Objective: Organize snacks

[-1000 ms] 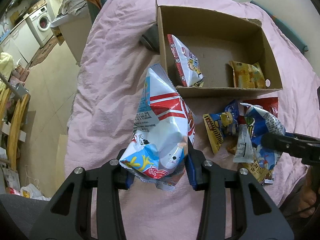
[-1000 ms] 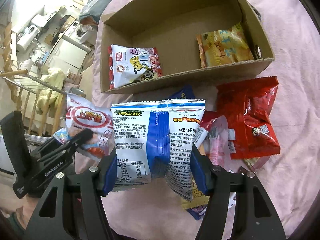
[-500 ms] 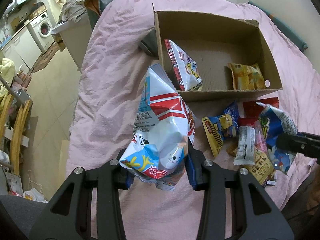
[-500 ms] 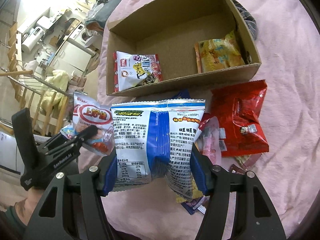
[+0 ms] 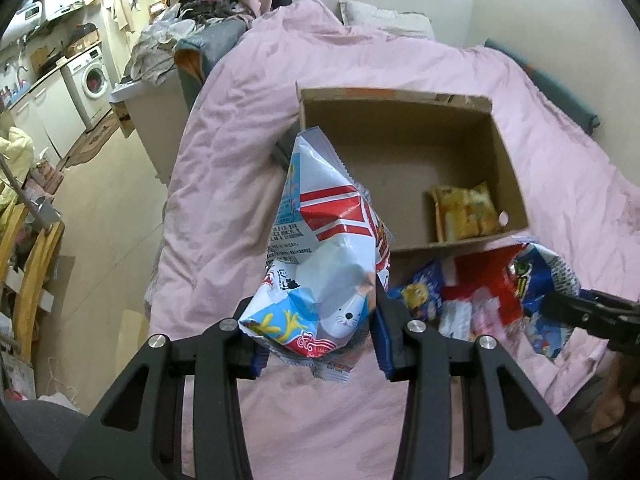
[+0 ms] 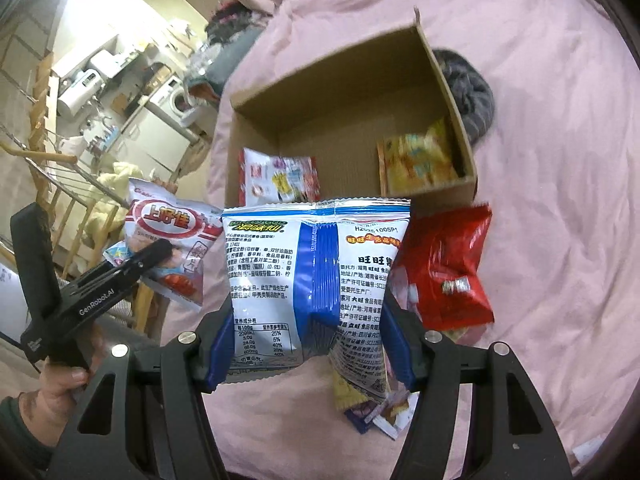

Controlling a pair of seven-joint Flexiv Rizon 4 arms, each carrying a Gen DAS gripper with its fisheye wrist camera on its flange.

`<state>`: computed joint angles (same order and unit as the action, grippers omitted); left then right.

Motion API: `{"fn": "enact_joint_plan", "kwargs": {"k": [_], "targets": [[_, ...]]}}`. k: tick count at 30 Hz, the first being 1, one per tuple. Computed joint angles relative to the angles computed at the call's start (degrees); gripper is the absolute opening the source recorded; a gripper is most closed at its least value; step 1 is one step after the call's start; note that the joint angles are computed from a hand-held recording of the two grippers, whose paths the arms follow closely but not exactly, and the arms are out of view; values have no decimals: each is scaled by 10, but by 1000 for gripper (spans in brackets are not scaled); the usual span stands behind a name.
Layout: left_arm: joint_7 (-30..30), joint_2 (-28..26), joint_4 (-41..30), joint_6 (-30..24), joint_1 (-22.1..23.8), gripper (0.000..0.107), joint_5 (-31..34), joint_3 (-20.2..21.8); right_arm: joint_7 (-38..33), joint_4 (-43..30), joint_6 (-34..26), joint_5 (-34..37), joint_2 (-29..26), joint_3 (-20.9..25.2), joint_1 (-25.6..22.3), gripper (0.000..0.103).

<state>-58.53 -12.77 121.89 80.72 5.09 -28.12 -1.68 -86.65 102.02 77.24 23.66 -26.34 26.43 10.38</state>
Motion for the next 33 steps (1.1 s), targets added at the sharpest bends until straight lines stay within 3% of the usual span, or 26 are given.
{"fn": "enact_joint_plan", "kwargs": {"k": [5,17,33], "targets": [[2,-9,-17,15,-5,37,12,-1,45,25,63,-51,7,-46,45,65],[8,-30,-59,21,0,37,14,-20,144,39,132,-145,-6,-59,45,65],[3,-80,-127,26,-5,37,42,-31,266,30,166,-265,-27,-114,69,65]]}}
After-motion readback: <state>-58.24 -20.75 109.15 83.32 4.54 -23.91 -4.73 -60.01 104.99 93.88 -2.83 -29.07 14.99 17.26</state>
